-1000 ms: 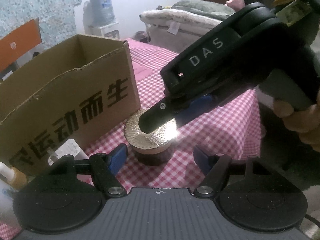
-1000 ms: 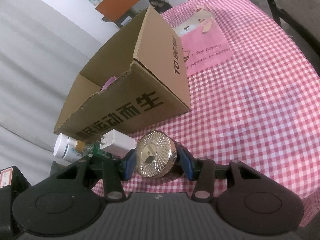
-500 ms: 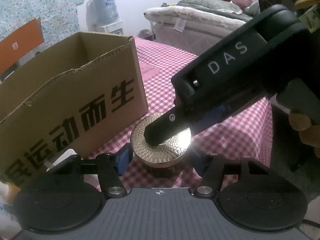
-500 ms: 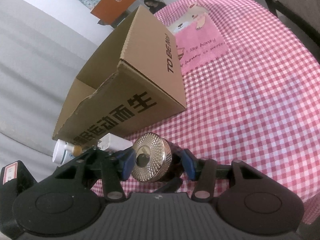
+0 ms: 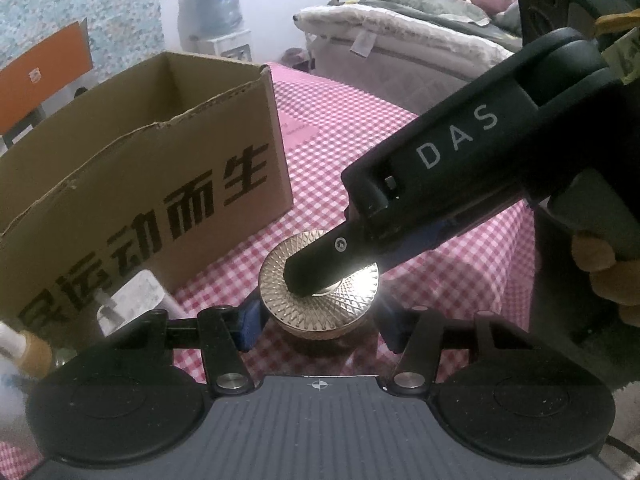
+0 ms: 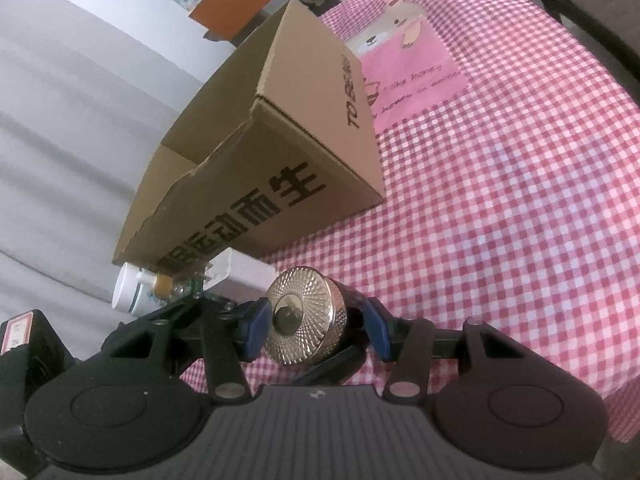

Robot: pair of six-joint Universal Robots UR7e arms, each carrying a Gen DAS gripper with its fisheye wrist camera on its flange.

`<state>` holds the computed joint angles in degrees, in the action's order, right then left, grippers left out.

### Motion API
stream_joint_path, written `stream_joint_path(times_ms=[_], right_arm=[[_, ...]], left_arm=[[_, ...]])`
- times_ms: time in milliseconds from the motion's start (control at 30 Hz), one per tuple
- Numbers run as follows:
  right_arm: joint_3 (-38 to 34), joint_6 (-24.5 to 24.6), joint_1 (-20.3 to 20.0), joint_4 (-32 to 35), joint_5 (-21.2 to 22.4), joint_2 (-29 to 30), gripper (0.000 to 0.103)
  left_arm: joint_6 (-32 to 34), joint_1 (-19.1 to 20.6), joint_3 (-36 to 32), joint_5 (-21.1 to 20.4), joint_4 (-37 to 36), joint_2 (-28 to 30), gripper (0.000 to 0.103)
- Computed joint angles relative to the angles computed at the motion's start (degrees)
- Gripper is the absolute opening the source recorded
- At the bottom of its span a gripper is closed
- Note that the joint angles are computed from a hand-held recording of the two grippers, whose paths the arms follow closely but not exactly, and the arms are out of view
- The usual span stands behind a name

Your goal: Organize rigid objects

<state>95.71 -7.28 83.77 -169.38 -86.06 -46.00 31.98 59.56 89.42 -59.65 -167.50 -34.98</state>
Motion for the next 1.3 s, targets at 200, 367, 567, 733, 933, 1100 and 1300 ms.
stream_joint_path(times_ms=[200,367,567,733,933,1100,1300], right_arm=[[-0.38,-0.13,0.3,-0.28,-0.39,0.48,0.054],[-0.57,-0.17,0.2,-0.57,-0.11,0.71,0.054],[-0.24,-0.39,-0.29,-1.35,0.81,0.67,0.054],[0.03,-0.61,-0.09,-1.92,0.36,0.62,0.054],[-0.36,-1.17,0.02,-1.15,0.31,0.55,0.054],[-0.81,-1.75,-0.17,-0.63,0.7,0.7,0.054],[-0.8,-1.91,-0.67,-0.58,1.52,0.78,0.054]], left_arm=[[-0.02,0.03,-0.28,0.0,-0.03,0.33,0.058],[0.3,0.28,-1.19,0.1,0.05,1.08,0.058],[0.03,0.33,-0.85,0.0,-0.7,1.21,0.058],[-0.91,0.03,-0.66,0.63,-0.26,0.96,0.057],[-1.69,-0.17,-0.65,0.99,0.24,0.65,0.056],[-2.4,-0.23,-0.85,1.49,0.69,0.67,0.056],[-2.86,-0.05,-1.45,1.66,1.34,0.9,0.057]])
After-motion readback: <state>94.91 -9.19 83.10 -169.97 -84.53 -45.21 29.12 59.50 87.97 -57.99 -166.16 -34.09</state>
